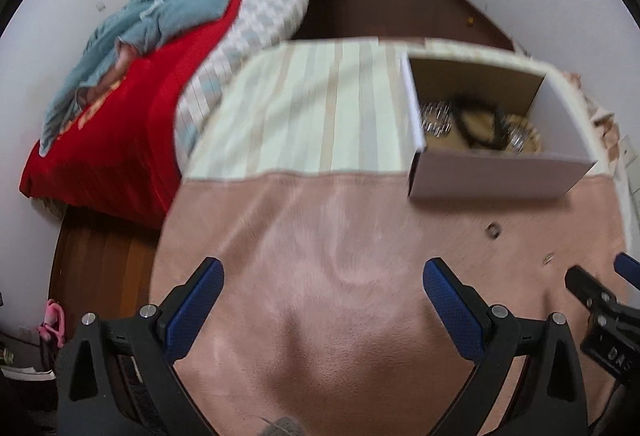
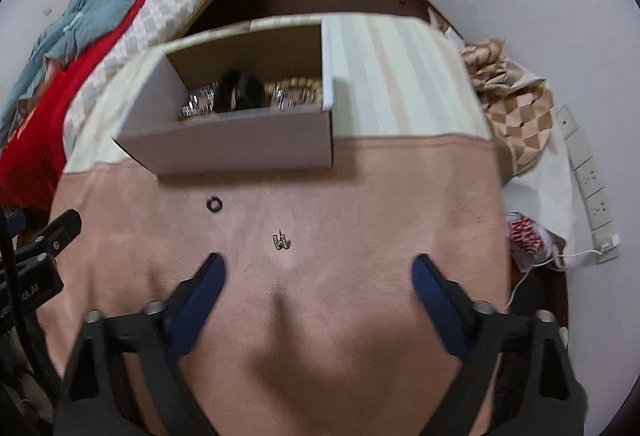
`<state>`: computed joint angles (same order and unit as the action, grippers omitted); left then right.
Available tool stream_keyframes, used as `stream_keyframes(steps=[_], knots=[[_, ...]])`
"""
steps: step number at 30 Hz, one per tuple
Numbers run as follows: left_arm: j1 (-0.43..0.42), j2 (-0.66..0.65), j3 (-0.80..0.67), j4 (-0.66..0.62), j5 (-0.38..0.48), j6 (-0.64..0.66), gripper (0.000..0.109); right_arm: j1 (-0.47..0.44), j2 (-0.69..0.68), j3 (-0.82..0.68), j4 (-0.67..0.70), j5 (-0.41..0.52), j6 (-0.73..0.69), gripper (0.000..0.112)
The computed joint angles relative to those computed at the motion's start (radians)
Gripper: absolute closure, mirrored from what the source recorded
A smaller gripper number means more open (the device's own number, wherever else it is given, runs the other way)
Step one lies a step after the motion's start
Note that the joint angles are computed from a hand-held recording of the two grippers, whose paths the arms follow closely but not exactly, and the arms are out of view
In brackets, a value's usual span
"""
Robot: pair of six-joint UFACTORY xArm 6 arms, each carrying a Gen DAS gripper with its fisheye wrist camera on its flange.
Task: Organize jewelry
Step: 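Grasp the small gold earring with the right tool while the left tool grasps the black ring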
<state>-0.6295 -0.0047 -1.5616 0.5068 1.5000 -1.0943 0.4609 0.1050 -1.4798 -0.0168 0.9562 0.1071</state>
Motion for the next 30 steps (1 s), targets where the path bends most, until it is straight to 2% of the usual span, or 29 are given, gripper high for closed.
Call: stream_keyframes(steps=[4,7,9,11,12,13,19,24,28,29,30], knots=[[0.016,-0.004,0.040,-0.024,-0.013,0.006,0.007,0.013,0.037,0.031,0.016,-0.064,-0.016,0.051],[0.032,-0.015,0.068,-0.046,-0.035,0.002,0.007,0.022,0.050,0.045,0.039,-0.095,-0.026,0.053],[0.038,-0.012,0.069,-0.050,-0.039,0.005,0.007,0.031,0.046,0.064,0.030,-0.131,-0.031,0.061],[0.044,-0.008,0.065,-0.056,-0.047,0.013,0.007,0.045,0.042,0.081,-0.017,-0.162,-0.011,0.079],[0.045,-0.001,0.059,-0.060,-0.054,0.016,0.007,0.048,0.039,0.089,-0.030,-0.171,-0.010,0.096],[0.049,0.004,0.055,-0.062,-0.063,0.021,0.007,0.051,0.038,0.092,-0.037,-0.173,-0.011,0.103],[0.061,0.078,-0.022,-0.115,-0.146,0.052,0.007,0.007,0.024,0.080,0.041,-0.135,-0.025,0.103],[0.064,0.164,-0.090,-0.187,-0.254,0.101,0.007,-0.048,0.000,0.078,0.047,-0.123,-0.004,0.103],[0.055,0.226,-0.140,-0.217,-0.287,0.145,0.008,-0.091,-0.016,0.081,0.034,-0.122,0.011,0.103],[0.050,0.235,-0.148,-0.211,-0.292,0.151,0.009,-0.102,-0.019,0.083,0.028,-0.120,0.016,0.103],[0.045,0.245,-0.157,-0.205,-0.295,0.157,0.018,-0.110,-0.010,0.071,0.026,-0.115,0.017,0.103]])
